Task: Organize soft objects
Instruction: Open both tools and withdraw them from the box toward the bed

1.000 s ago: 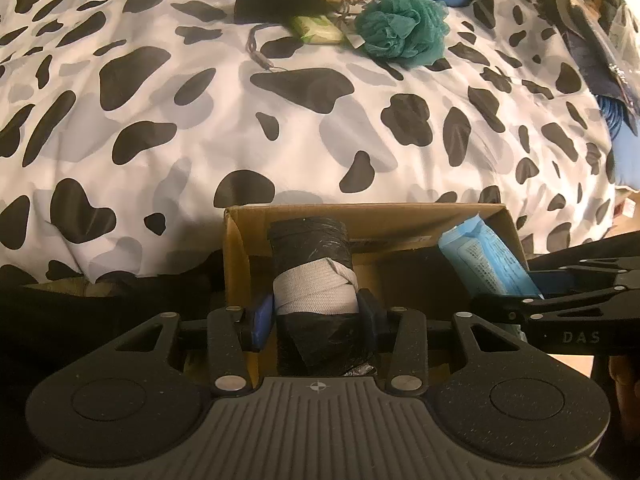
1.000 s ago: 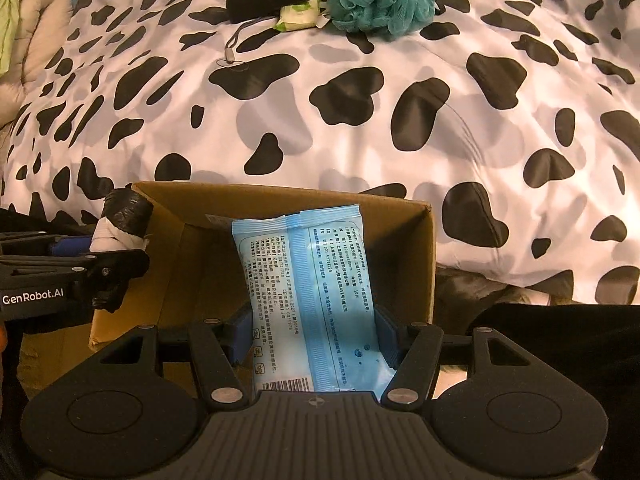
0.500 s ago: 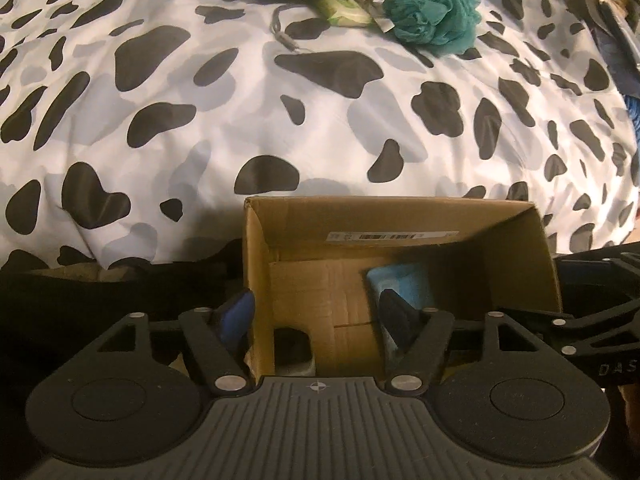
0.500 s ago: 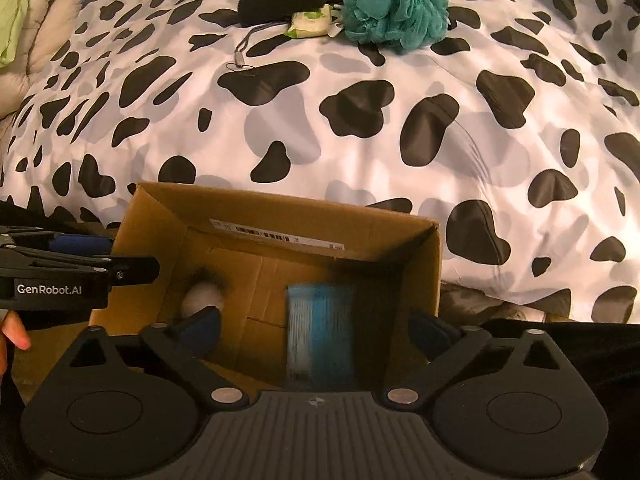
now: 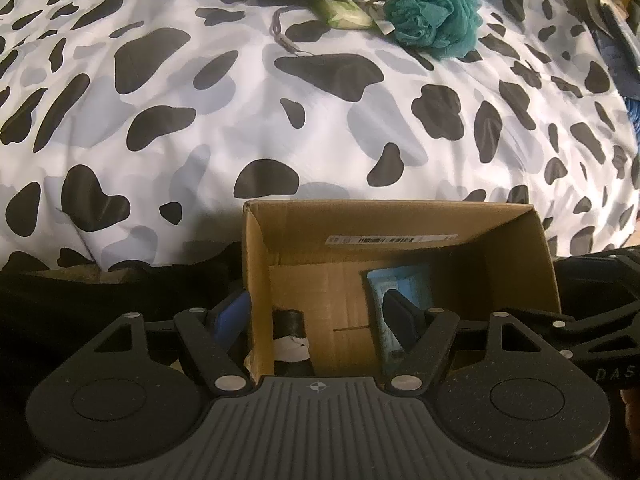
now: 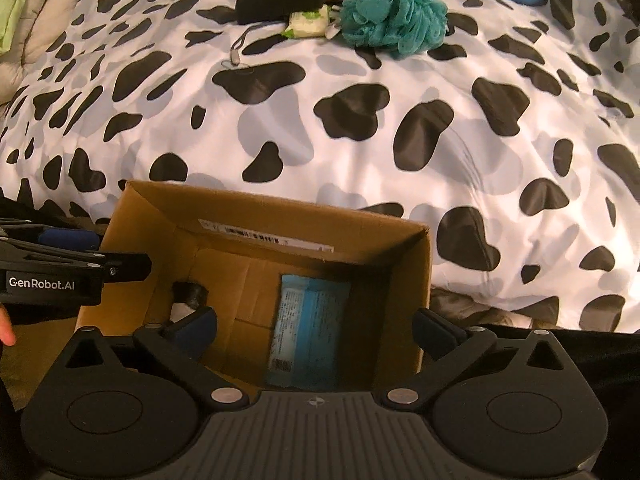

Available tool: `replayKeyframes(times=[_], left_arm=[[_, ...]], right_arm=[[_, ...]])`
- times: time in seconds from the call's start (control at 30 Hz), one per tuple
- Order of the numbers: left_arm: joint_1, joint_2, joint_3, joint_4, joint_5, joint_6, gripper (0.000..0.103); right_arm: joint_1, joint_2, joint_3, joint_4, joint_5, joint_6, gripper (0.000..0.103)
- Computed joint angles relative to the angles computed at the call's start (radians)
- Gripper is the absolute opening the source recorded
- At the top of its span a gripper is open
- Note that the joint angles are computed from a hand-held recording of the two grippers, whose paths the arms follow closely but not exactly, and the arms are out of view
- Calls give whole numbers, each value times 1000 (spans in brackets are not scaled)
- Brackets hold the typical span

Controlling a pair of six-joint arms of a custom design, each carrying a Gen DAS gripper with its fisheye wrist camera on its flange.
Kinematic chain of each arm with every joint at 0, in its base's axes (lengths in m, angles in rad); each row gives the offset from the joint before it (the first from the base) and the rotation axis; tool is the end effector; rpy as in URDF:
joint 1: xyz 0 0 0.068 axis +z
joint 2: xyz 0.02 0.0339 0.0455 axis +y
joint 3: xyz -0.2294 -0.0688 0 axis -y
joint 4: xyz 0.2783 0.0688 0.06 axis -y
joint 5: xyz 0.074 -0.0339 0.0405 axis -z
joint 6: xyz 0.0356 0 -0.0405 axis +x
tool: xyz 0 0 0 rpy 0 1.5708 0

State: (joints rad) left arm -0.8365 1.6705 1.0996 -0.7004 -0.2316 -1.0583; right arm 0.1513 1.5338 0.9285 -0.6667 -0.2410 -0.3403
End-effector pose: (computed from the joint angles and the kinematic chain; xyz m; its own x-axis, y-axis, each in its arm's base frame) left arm 0.2349 -0.2480 0.1380 -0.9041 -0.2644 -0.3358 -0.2260 0.9626 -0.1496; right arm 0.3017 0.0546 0.1300 -0.8186 -0.4527 -0.3536 -0.5188 0.8469 0.1168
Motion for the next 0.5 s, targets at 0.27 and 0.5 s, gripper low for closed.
replayKeyframes(times=[0.27,0.5], left_arm=[[3,2,7,-5,-13,-4,72],[-3,-15,3,14,-34,13,72]], right_arm=[[-7,-2,4,14,11,15,103],[-21,-15,-2,44,31,25,103]])
